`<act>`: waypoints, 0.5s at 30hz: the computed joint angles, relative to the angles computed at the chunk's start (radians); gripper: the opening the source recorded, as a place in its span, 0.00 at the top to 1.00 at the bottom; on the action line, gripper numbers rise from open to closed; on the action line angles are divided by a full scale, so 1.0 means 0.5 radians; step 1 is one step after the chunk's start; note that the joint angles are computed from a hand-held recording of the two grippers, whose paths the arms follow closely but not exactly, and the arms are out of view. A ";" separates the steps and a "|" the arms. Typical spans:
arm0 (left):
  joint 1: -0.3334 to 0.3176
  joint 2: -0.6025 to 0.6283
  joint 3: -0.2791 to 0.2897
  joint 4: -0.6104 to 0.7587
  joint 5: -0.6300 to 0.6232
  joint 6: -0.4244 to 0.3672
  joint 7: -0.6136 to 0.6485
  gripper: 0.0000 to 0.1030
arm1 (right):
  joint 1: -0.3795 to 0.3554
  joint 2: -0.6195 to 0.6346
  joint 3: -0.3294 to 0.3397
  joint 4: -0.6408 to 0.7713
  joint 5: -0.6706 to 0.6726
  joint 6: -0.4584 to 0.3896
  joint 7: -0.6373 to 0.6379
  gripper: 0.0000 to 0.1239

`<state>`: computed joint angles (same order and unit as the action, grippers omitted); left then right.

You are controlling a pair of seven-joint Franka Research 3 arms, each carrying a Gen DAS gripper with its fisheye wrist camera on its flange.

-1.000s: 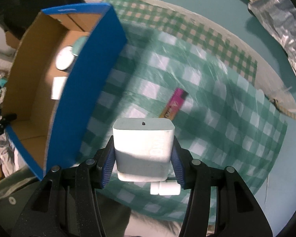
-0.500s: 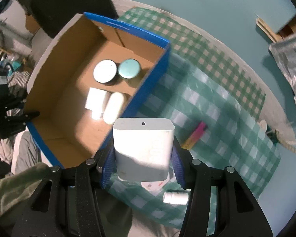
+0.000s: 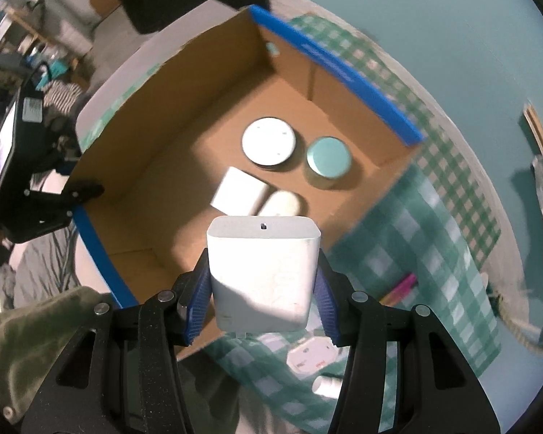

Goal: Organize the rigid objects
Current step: 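Lower the charger block into the box and open the right gripper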

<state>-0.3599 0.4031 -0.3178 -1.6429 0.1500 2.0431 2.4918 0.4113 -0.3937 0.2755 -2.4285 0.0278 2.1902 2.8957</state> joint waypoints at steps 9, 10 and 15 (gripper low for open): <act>0.002 -0.004 -0.001 0.000 -0.004 -0.002 0.002 0.74 | 0.044 0.288 -0.077 0.126 0.062 0.098 -0.298 0.58; 0.003 -0.002 -0.001 0.006 -0.006 -0.006 0.002 0.74 | 0.053 0.317 -0.083 0.133 0.070 0.111 -0.332 0.58; -0.001 0.004 -0.001 0.018 -0.003 -0.012 0.002 0.74 | 0.088 0.430 -0.107 0.164 0.114 0.155 -0.465 0.58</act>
<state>-0.3602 0.4051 -0.3183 -1.6338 0.1485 2.0373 2.4930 0.4554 -0.1789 0.2219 -2.3462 0.0847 2.2679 2.6634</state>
